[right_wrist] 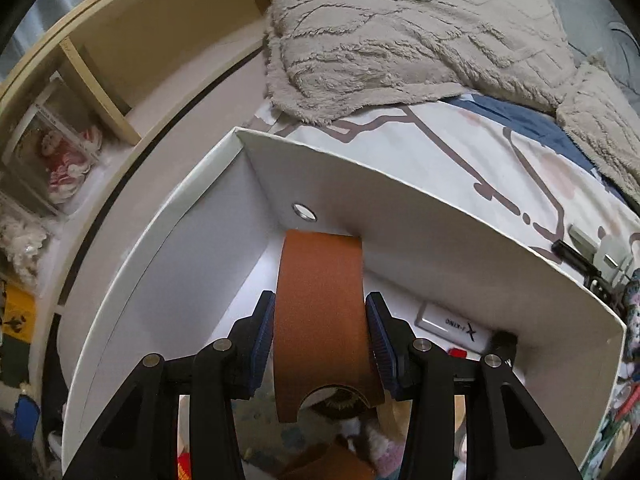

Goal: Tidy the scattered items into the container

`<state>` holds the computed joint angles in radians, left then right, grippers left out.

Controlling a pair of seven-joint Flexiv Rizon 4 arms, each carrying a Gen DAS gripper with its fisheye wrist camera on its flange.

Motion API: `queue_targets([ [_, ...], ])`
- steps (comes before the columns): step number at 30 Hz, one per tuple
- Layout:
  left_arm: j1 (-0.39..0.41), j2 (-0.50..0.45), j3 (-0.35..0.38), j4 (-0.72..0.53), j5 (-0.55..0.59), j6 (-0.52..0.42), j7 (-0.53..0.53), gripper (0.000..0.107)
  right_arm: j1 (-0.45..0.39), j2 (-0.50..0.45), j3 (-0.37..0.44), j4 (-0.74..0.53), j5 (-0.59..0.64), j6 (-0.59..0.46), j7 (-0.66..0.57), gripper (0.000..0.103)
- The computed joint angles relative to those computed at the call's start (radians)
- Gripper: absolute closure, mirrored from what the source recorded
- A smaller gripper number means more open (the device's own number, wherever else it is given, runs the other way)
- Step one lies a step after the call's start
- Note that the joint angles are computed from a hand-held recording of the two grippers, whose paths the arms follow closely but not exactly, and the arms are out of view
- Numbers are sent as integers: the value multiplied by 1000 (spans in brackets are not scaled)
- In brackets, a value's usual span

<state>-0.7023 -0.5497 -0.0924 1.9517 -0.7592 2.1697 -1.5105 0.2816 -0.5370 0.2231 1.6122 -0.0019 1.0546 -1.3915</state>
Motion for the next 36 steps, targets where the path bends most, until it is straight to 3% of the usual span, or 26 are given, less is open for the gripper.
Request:
queue_targets([
  [3,6,-3,-3,-4,11,-5,-4,22,35,3,-47,23,-45,31,59,50],
  [5,8,-2,-2,-2,17,-8,-7,22,55,6,-77,42,-92,50,103,20],
  [13,13,0,-2,3,31,-7,-27,21,-41,51,15,83,-19,112,39,18],
  [17,11,-1,2,3,33,-8,-28,21,-67,101,41,131,32,151,-15,4],
  [21,2,1,9,3,25,-12,-19,21,-120,131,108,134,155,132,-97,2],
  [30,-26,1,15,-6,-20,11,35,13,-108,251,96,289,233,294,-184,0],
  [33,-53,-1,23,-17,-72,25,79,5,-124,292,113,335,276,349,-223,0],
  [36,-83,-4,24,-31,-141,41,150,4,-135,327,124,369,323,381,-260,0],
])
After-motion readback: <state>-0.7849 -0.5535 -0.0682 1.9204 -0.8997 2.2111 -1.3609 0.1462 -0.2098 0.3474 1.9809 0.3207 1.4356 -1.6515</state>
